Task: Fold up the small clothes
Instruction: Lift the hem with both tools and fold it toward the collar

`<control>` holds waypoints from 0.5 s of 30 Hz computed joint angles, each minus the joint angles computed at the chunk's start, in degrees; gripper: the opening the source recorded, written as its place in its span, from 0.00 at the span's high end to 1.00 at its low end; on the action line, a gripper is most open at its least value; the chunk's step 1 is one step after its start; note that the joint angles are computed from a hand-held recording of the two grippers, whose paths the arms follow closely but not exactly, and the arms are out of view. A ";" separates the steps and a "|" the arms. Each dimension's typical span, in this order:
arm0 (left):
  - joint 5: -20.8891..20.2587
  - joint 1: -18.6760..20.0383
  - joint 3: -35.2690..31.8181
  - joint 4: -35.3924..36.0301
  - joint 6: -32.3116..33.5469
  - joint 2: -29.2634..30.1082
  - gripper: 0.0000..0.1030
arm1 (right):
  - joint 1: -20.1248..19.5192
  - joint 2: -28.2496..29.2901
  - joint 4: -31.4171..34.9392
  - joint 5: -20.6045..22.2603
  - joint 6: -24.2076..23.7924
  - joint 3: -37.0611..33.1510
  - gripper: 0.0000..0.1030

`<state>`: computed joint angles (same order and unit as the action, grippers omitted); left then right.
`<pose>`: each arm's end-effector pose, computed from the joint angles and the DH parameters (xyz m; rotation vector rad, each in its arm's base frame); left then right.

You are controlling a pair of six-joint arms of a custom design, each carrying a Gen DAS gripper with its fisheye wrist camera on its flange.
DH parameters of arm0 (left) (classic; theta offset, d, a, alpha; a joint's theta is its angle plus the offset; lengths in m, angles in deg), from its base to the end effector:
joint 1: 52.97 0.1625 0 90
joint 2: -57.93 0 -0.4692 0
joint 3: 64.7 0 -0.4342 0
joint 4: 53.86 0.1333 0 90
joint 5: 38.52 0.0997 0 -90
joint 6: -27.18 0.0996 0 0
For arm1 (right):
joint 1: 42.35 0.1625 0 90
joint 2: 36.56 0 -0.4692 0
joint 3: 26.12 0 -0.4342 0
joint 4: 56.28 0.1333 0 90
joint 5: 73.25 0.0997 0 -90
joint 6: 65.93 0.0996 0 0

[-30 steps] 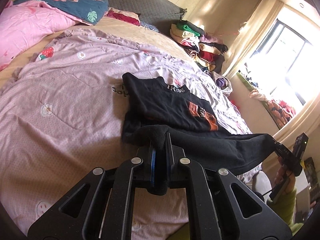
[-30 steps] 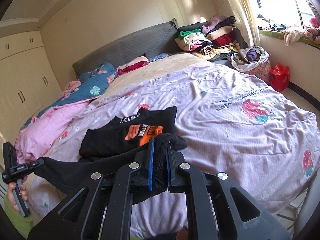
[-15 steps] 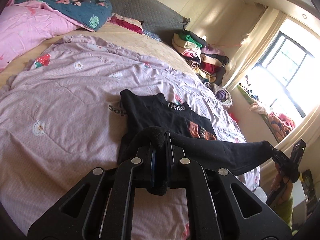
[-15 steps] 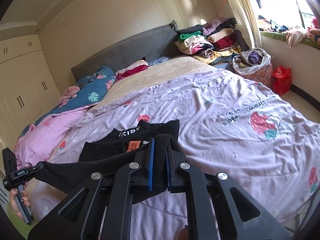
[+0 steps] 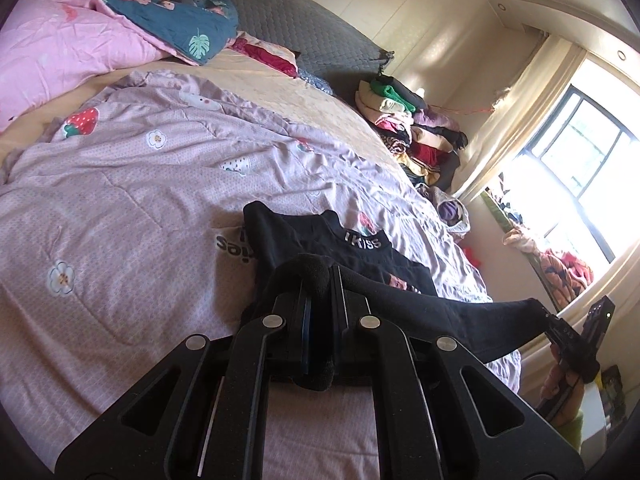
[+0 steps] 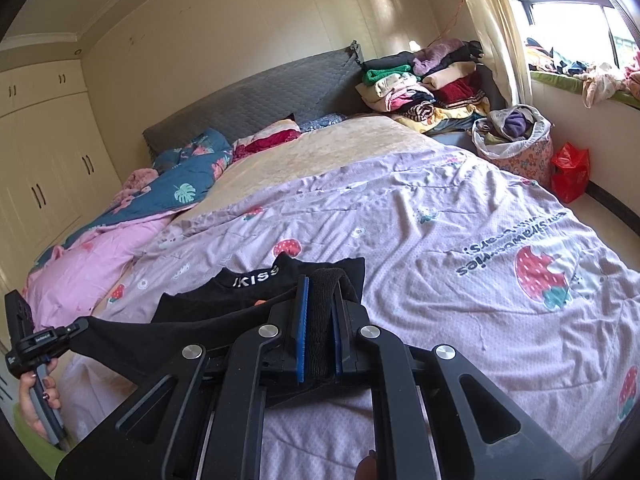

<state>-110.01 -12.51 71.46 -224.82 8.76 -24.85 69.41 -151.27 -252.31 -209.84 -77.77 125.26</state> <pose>-0.2354 -0.4175 0.2419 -0.6909 -2.9296 0.8860 0.1498 -0.2108 0.3986 0.0078 -2.1144 1.4723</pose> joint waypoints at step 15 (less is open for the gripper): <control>-0.66 3.17 -3.91 -4.70 -0.68 6.55 0.98 | -10.90 2.74 0.29 7.33 0.06 -3.00 0.92</control>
<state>-110.67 -9.34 67.56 -229.52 8.08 -18.30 58.51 -148.53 -252.02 -202.51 -77.71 122.26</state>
